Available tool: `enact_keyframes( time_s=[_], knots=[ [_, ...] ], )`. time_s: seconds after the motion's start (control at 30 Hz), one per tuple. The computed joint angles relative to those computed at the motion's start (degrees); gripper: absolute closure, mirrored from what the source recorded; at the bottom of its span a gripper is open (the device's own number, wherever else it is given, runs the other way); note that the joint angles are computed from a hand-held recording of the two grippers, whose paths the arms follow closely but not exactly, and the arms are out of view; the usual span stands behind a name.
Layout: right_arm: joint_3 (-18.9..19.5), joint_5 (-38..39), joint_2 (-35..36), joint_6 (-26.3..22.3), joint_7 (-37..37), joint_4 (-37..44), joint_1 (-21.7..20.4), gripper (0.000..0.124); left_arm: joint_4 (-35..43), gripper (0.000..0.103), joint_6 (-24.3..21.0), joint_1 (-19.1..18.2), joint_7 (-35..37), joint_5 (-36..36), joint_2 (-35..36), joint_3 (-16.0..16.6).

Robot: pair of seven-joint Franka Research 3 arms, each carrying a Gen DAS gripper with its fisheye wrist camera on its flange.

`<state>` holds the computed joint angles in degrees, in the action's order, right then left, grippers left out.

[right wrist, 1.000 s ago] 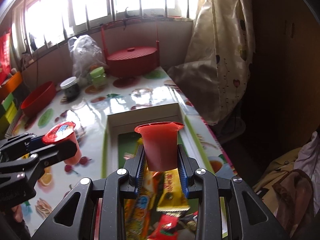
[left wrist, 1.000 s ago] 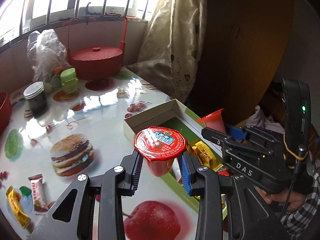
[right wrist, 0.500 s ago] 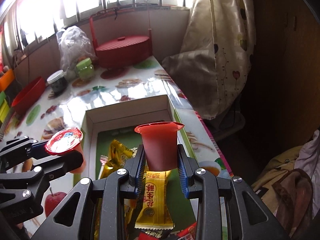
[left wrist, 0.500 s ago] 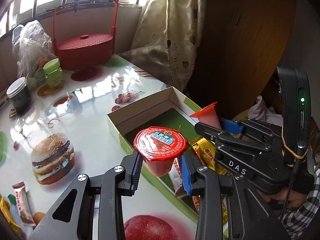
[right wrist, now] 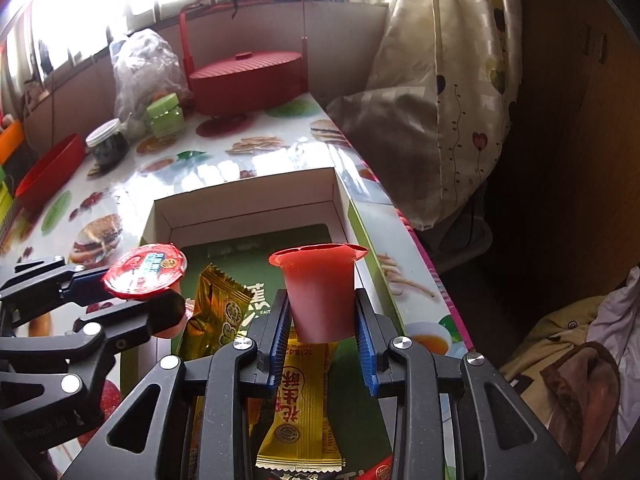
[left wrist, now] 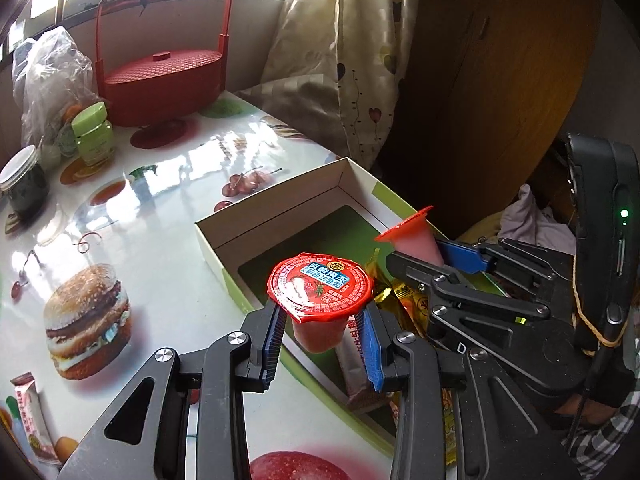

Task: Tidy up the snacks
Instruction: 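Lower both cups into the box and open both tools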

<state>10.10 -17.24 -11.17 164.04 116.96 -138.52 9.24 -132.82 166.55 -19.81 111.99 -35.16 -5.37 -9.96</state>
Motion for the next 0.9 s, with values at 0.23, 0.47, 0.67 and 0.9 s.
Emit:
enact_keyframes(
  time_s=[0.23,0.47,0.67,0.9],
  knots=[
    [0.23,-1.10,-0.15,-0.41,0.57,0.13,-0.31,0.094,0.51,0.067,-0.65,0.12,0.38,-0.55,0.37,-0.06],
    [0.92,-3.72,0.06,-0.78,3.29,0.40,-0.96,0.089,0.31,0.067,-0.22,0.07,1.61,-2.57,0.36,-0.11],
    [0.92,-5.05,-0.66,-0.26,5.50,-0.35,-1.19,0.082,0.30,0.064,-0.41,0.31,0.96,-2.12,0.18,-0.35],
    [1.10,-4.34,-1.82,0.63,6.25,-1.63,-1.47,0.078,-0.65,0.058,0.02,-0.28,1.27,-3.06,-1.05,-0.08]
  ],
)
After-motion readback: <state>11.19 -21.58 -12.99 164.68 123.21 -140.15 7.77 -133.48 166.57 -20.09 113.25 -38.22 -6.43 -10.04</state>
